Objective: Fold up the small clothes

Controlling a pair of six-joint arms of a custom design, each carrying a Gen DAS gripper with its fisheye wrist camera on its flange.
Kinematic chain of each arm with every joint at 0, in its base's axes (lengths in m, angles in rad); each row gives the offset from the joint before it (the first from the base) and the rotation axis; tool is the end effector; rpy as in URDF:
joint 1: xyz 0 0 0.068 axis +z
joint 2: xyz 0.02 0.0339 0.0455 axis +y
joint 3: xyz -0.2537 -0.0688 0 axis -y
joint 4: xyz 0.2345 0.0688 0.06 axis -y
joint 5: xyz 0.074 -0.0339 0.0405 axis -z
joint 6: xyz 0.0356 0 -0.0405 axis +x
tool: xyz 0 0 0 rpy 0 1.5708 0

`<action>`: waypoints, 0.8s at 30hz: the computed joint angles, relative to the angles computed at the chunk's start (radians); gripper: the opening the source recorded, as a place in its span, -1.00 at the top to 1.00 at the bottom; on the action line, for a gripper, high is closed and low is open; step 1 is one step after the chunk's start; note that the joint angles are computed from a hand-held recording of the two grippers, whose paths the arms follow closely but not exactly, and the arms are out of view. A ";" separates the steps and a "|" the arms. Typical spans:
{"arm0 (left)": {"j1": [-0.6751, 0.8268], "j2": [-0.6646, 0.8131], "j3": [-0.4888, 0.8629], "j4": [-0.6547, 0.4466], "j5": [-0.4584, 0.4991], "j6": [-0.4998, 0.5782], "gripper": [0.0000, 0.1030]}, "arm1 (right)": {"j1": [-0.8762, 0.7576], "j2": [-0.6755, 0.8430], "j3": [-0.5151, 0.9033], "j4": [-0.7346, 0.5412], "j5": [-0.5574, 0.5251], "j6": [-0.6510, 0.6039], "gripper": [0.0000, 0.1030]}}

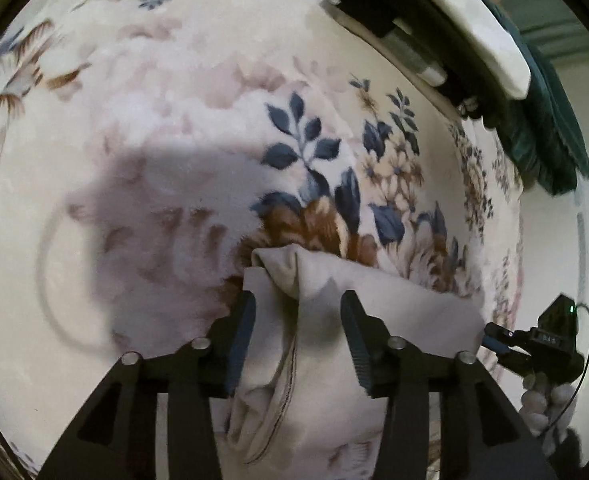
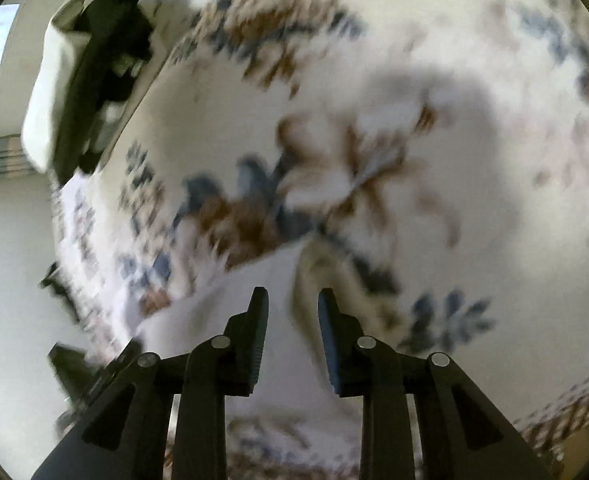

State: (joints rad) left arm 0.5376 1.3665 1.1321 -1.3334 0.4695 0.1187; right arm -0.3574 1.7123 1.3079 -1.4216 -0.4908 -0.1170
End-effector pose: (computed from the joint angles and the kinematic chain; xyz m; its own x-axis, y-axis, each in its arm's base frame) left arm 0.1894 0.0941 0.2601 -0.9068 -0.4177 -0.0566 -0.3506 0.8219 -0.4489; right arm 0.2573 -0.0782 0.2256 -0.9493 0.2446 0.1975 0.3113 0.8188 0.4824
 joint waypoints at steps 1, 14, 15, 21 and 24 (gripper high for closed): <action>-0.036 -0.001 -0.016 0.018 -0.058 -0.017 0.17 | 0.017 -0.010 -0.029 0.031 0.039 0.007 0.47; 0.338 0.201 -0.184 -0.079 0.259 0.281 -0.41 | 0.017 0.081 -0.042 0.027 0.023 -0.174 -0.51; 0.356 0.223 -0.197 -0.073 0.305 0.307 -0.42 | -0.004 0.129 -0.052 0.020 0.001 -0.207 -0.56; 0.264 0.236 -0.205 -0.052 0.424 0.305 -0.42 | -0.051 0.302 -0.092 0.006 -0.109 -0.377 -0.86; 0.173 0.186 -0.203 -0.015 0.449 0.228 -0.42 | -0.038 0.348 -0.071 -0.033 -0.163 -0.413 -0.86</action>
State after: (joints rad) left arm 0.7108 1.5523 0.9287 -1.3487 0.9185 0.3467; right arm -0.3958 2.0600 1.2373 -1.4546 -0.6535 -0.5303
